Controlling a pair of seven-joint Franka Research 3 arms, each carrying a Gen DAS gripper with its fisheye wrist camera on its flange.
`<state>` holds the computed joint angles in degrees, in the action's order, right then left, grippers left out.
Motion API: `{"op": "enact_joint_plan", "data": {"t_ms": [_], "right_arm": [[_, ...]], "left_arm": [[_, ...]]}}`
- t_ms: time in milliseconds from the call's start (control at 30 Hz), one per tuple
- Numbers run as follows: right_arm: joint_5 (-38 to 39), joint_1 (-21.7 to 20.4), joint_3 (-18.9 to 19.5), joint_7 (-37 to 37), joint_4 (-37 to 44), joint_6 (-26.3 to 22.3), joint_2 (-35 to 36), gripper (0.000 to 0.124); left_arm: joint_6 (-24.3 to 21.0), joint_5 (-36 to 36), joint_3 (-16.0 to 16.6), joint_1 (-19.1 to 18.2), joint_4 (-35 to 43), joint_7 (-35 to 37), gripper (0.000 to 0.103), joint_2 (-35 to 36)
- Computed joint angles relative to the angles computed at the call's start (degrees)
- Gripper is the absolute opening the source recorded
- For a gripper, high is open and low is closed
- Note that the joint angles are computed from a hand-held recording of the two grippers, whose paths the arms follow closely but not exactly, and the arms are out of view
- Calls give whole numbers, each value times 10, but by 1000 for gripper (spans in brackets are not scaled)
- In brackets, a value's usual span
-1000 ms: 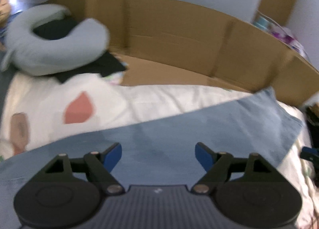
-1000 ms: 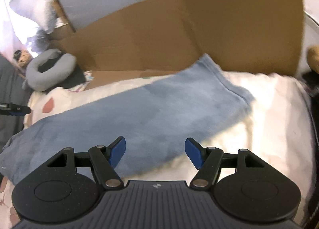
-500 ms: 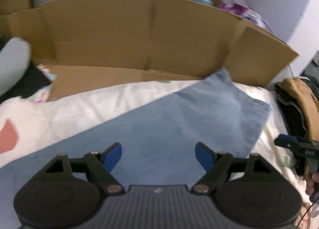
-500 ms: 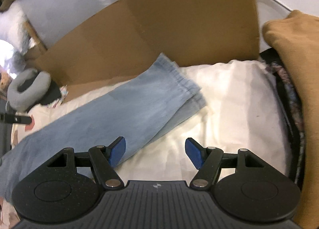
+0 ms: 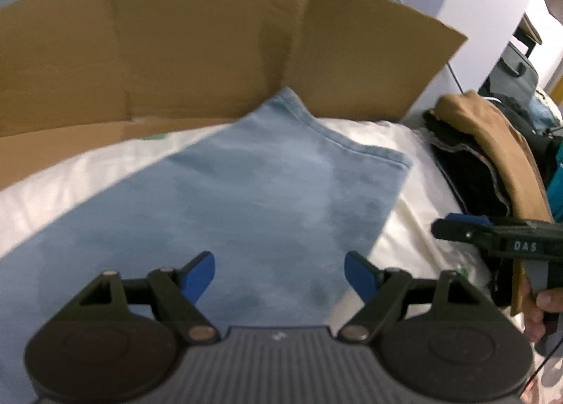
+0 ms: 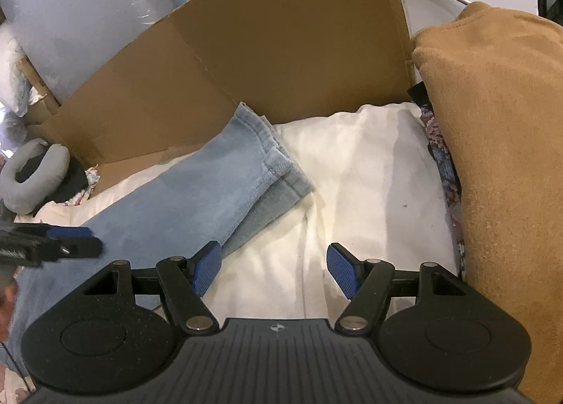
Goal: Fold clothes
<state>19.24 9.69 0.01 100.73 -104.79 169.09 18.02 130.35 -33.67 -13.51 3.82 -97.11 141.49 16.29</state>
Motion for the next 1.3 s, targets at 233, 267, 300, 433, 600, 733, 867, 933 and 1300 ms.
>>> {"op": "enact_joint_plan", "data": {"t_ms": [233,267,300,433,600,733,867,933,1300], "right_arm": [[-2,7,-10,28,-7,19,-3,72],[-5,8,-12,31,-8,20,-2,72],[-8,9,-14,35,-8,20,-1,72],[-23,14,-18,39,-15,20,-3,72],[-33,15,-18,33,-45,24,-16,72],[-26,10,-9,22,-66,44,-23,72],[-34,25,-26,40,-79,69,-28,70],[-35,27,-29,47,-80,71,-29,70],[-5,12,-9,33,-69,79,-22,70]], "left_arm": [[17,-24,-12,-17,-41,-1,83,-6],[25,-27,-14,-20,-47,2,83,-7],[32,-30,-15,-23,-52,4,83,-7],[83,-52,-23,-35,-80,2,83,-13],[122,-93,-36,-45,-96,4,84,-16],[157,-102,-43,-55,-99,20,84,-12],[188,-109,-52,-59,-98,42,85,-2],[209,-83,-49,-65,-94,38,85,7],[161,-39,-60,-34,-65,103,27,11]]}}
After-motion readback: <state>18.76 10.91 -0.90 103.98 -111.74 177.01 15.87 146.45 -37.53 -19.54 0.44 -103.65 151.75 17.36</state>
